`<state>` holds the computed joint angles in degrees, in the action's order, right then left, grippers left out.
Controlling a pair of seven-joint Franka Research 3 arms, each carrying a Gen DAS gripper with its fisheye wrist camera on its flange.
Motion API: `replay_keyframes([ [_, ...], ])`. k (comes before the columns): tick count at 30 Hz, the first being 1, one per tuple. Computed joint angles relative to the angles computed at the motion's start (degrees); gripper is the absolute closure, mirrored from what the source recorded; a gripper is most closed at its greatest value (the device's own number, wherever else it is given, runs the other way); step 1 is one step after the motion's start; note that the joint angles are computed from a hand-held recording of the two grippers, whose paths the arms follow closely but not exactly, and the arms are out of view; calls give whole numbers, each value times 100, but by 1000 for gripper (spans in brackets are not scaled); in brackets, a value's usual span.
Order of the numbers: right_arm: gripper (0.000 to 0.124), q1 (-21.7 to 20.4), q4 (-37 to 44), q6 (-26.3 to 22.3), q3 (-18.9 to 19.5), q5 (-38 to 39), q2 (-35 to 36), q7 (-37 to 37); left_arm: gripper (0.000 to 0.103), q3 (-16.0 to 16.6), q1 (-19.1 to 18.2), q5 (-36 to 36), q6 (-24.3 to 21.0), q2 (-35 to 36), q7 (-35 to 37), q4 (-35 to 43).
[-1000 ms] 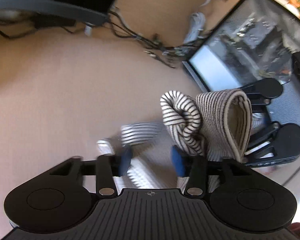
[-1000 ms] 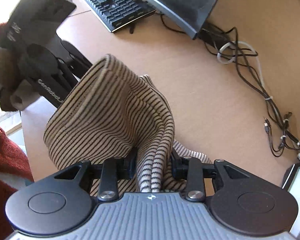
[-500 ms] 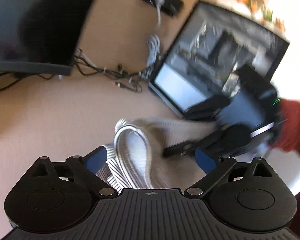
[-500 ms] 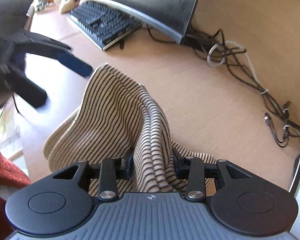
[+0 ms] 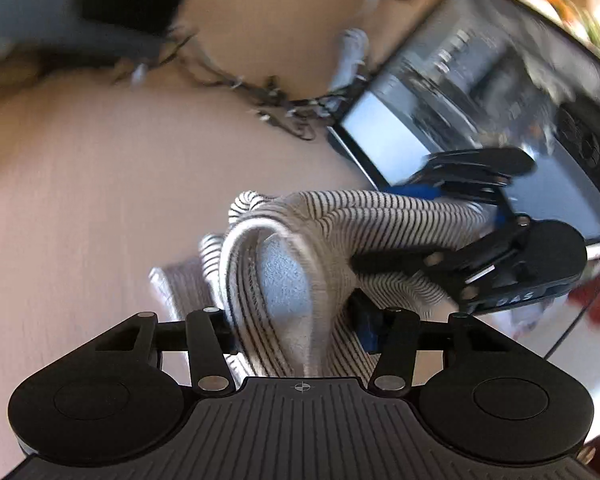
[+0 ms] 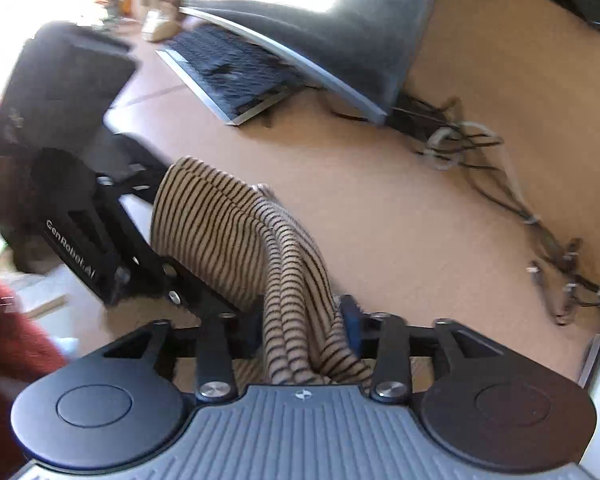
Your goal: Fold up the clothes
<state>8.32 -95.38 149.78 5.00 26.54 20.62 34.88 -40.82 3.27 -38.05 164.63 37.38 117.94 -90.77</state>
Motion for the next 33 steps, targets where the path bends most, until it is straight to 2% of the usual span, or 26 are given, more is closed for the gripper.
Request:
replay_keyframes([
  [1,66,2,-125,332,-1,119,-79,82,48,-126,102,-110,18,59,80,-3],
  [4,65,-147,-629,1349,166,846,-455,119,48,-84,60,-87,57,79,42,6],
  [6,68,-392,-1039,2036,509,1816,-750,-399,48,-42,33,-64,39,89,-59,31],
  [8,86,-575,-1181,2294,776,2884,-878,-1004,46,14,-1,-21,10,88,-163,55],
  [10,87,-537,-1132,2205,745,3417,-803,-959,45,100,-48,58,-44,61,-270,78],
  [11,87,-420,-1027,2088,613,3341,-623,-607,44,144,-72,96,-72,49,-322,90],
  [12,87,-245,-929,2023,425,3031,-409,-88,39,298,-162,202,-49,-45,-457,56],
  [13,87,33,-831,1978,109,2378,-152,670,36,514,-293,365,-3,-174,-651,2],
  [14,87,165,-812,2103,-9,2055,39,1034,32,732,-424,551,40,-296,-860,-54],
  [16,86,375,-816,2436,-182,1609,389,1566,34,1023,-578,940,337,-597,-1071,-252],
  [18,86,128,-895,2738,164,1747,425,1526,34,1346,-750,1421,657,-890,-1322,-446],
  [19,85,-60,-937,2895,414,1857,429,1453,35,1309,-720,1554,768,-926,-1250,-441],
  [22,84,-627,-1131,3241,1118,2060,404,1241,35,675,-312,1833,896,-726,-687,-180],
  [24,83,-623,-1144,3277,1116,1920,402,1442,35,176,-67,1997,627,-353,-209,215],
  [25,83,-566,-1142,3281,1051,1824,407,1581,35,159,-133,2147,391,-160,-166,473],
  [27,83,-234,-1098,3207,668,1513,422,1998,37,510,-568,2410,-206,207,-258,1110],
  [29,82,-110,-1165,3155,468,1270,343,2255,44,1146,-1167,2757,-809,558,-591,1815],
  [30,82,-41,-1245,3155,372,1163,262,2395,45,1374,-1361,2866,-1043,719,-737,2107],
  [32,78,-22,-1514,3215,327,1073,6,2639,43,1716,-1646,3032,-1464,1054,-999,2670],
  [33,75,-111,-1712,3235,404,1105,-186,2724,41,1746,-1677,3007,-1572,1179,-1060,2845],
])
